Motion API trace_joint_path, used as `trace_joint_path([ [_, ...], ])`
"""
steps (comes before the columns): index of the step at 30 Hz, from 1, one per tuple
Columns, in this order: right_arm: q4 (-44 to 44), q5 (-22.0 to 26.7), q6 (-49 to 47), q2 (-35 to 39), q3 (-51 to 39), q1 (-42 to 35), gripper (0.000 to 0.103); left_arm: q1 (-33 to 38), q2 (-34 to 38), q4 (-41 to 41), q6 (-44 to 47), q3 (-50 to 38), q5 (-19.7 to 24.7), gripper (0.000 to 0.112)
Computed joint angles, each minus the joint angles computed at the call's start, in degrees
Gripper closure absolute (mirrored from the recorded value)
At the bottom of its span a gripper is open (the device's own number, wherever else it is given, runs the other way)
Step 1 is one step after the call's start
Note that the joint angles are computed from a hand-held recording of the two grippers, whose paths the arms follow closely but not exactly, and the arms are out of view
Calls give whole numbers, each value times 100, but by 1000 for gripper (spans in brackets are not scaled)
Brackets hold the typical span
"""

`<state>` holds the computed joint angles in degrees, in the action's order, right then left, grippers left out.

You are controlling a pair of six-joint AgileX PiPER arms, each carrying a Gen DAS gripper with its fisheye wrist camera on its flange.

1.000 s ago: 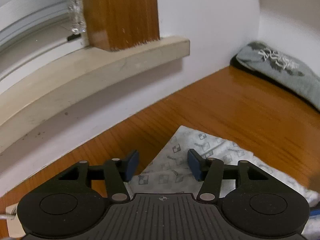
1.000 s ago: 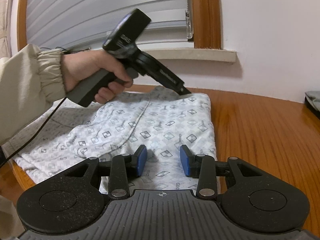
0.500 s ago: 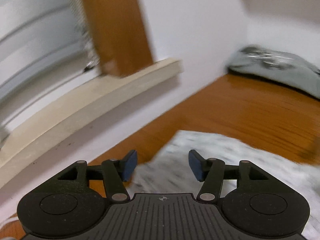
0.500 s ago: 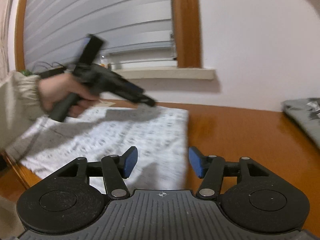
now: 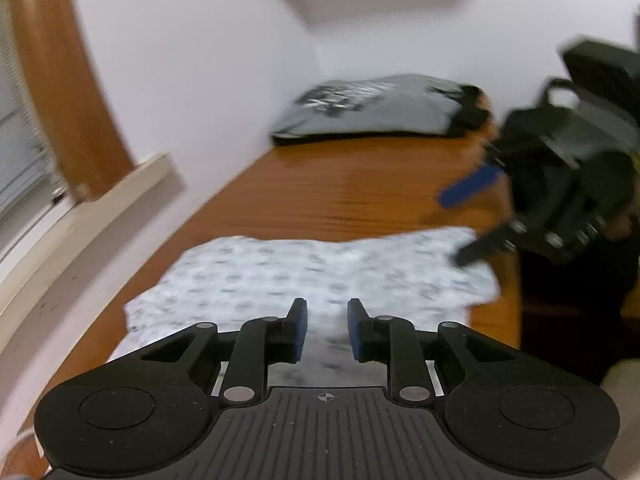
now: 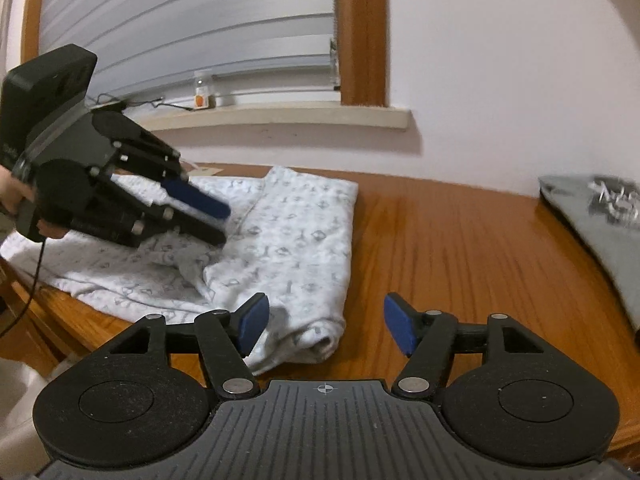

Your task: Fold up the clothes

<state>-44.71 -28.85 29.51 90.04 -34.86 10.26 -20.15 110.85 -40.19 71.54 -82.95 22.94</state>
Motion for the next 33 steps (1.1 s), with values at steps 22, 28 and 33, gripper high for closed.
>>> trace_joint_path([
  [22,-764,150,470,-155,-23,-53,75,-344,120,522,-350,249,-498,62],
  [28,-1653,105,1186,-219,-65,-204,75,-504,279,876,-671,76,-674,75],
  [33,-2479,-356,1734,-302,-41,-453,77,-349,208,-389,315,143,-810,103],
])
